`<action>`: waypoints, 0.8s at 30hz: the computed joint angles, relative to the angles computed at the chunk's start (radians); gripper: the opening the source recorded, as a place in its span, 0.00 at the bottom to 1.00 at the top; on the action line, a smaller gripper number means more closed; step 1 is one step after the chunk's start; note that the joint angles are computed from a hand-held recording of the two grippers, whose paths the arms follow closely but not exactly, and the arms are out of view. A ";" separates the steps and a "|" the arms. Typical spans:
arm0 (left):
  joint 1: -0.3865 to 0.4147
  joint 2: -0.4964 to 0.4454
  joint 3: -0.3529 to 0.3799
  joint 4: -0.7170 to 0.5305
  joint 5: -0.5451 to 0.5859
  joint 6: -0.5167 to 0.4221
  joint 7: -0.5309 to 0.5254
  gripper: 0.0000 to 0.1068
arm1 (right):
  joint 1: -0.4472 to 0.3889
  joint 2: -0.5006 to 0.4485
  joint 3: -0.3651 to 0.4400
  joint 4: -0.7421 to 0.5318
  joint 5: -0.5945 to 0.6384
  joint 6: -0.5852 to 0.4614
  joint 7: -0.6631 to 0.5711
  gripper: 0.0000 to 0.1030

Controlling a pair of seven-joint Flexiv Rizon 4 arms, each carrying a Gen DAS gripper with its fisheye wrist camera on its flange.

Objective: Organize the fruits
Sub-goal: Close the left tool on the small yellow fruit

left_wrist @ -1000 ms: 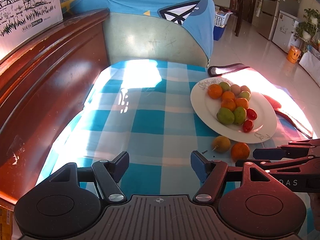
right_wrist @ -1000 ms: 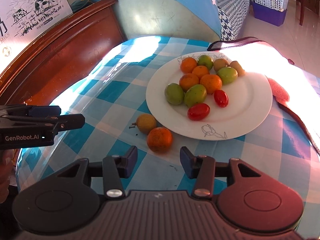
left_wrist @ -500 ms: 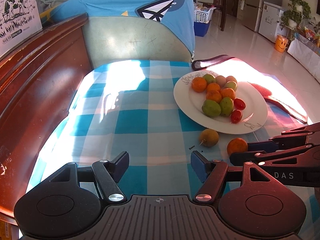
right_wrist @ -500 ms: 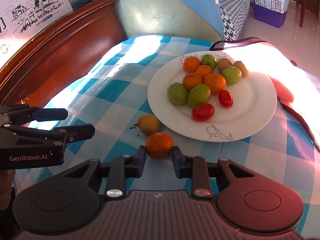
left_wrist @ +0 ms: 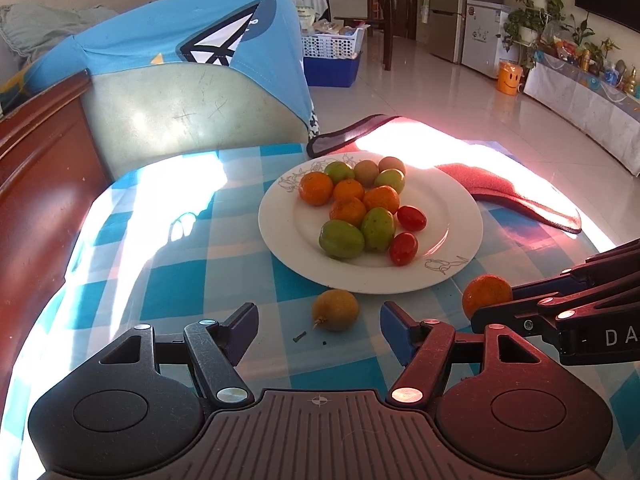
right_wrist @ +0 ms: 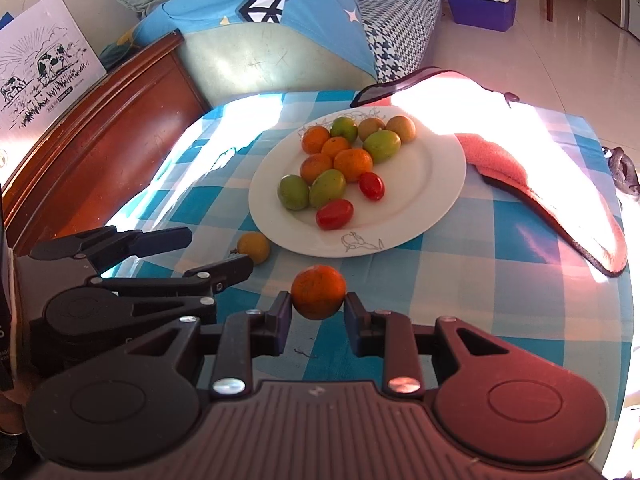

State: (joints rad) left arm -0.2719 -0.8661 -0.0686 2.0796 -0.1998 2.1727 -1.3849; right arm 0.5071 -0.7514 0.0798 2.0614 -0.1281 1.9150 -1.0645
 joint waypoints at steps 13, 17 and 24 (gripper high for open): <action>0.010 -0.033 -0.015 -0.048 0.011 -0.033 -0.008 0.41 | 0.000 0.006 -0.002 -0.002 0.022 -0.004 0.027 0.28; 0.016 -0.041 -0.022 -0.057 0.022 -0.044 -0.009 0.32 | -0.002 0.007 0.000 -0.001 0.019 -0.003 0.031 0.28; -0.024 -0.032 0.005 -0.054 -0.023 -0.055 -0.010 0.25 | 0.009 0.005 -0.013 -0.004 0.025 -0.007 0.037 0.28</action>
State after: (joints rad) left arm -0.2955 -0.8980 -0.0632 2.0258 -0.2225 2.1172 -1.3950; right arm 0.5160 -0.7460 0.0673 2.0579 -0.1036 1.9082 -1.0275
